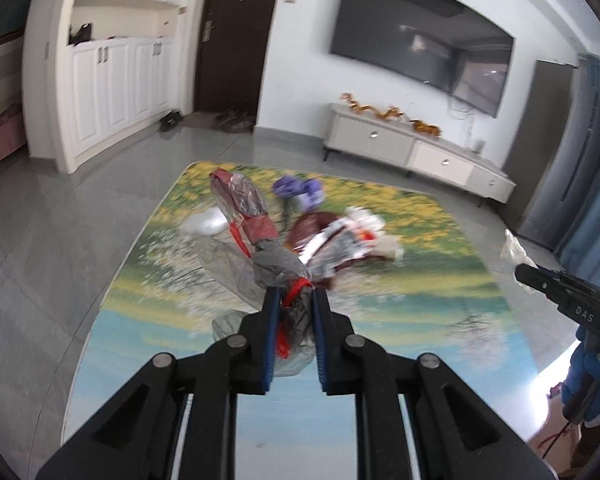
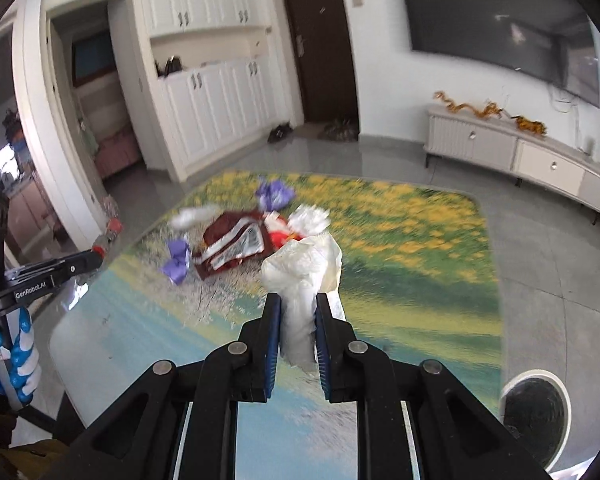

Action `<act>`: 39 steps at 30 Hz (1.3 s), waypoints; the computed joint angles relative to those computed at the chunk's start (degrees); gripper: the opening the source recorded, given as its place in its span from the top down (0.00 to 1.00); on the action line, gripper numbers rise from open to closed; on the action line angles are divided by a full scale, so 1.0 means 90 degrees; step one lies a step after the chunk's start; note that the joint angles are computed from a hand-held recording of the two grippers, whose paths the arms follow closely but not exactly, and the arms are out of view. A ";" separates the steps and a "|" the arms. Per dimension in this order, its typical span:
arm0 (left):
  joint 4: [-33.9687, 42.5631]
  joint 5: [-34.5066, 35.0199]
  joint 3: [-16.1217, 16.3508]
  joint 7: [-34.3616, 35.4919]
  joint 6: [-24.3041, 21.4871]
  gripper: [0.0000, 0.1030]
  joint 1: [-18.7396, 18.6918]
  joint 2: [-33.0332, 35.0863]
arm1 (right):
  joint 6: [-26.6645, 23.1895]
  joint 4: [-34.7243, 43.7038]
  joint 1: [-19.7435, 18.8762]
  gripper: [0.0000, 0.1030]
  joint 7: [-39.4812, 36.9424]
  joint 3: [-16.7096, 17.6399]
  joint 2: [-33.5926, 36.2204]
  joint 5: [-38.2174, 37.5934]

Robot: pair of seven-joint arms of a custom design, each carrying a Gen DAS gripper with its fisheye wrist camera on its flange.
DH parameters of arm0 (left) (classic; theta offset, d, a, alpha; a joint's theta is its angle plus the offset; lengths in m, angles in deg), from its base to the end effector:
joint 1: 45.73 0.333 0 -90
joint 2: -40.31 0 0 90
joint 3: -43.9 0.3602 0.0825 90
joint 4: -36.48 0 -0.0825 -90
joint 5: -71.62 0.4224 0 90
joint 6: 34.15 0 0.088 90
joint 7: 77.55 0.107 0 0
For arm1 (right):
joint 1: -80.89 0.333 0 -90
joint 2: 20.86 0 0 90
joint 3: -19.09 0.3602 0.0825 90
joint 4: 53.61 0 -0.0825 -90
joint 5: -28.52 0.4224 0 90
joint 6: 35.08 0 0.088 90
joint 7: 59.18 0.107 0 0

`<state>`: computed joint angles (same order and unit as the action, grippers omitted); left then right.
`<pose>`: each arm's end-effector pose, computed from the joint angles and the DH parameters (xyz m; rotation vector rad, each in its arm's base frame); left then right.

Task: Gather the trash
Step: 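Carry the grey bag and tissue over the white bin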

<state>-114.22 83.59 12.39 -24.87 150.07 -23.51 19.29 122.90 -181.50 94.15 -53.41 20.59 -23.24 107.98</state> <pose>0.4601 -0.1080 0.4709 -1.8784 1.5164 -0.9218 0.5627 0.1062 0.4476 -1.9376 1.1051 -0.3532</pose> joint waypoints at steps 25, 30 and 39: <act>0.4242 0.0191 0.0786 0.2354 -0.1812 0.86 -0.3555 0.3898 | 0.0212 -0.0303 -0.1795 0.85 0.0098 -0.0980 0.0307 0.1166; 0.5875 -0.0112 0.0839 0.3198 -0.2651 0.86 -0.4212 0.5196 | 0.0136 0.0141 -0.2134 0.83 0.0763 -0.0936 0.1041 0.0764; 0.9261 -0.0825 0.1392 0.3802 -0.4513 0.86 -0.5351 0.7433 | 0.0186 0.0967 -0.2669 0.82 0.1740 -0.0616 0.2156 0.0281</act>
<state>-30.87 76.16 24.92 9.34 109.45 -71.67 86.19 124.58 -172.80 70.13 -37.75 15.04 -3.83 110.51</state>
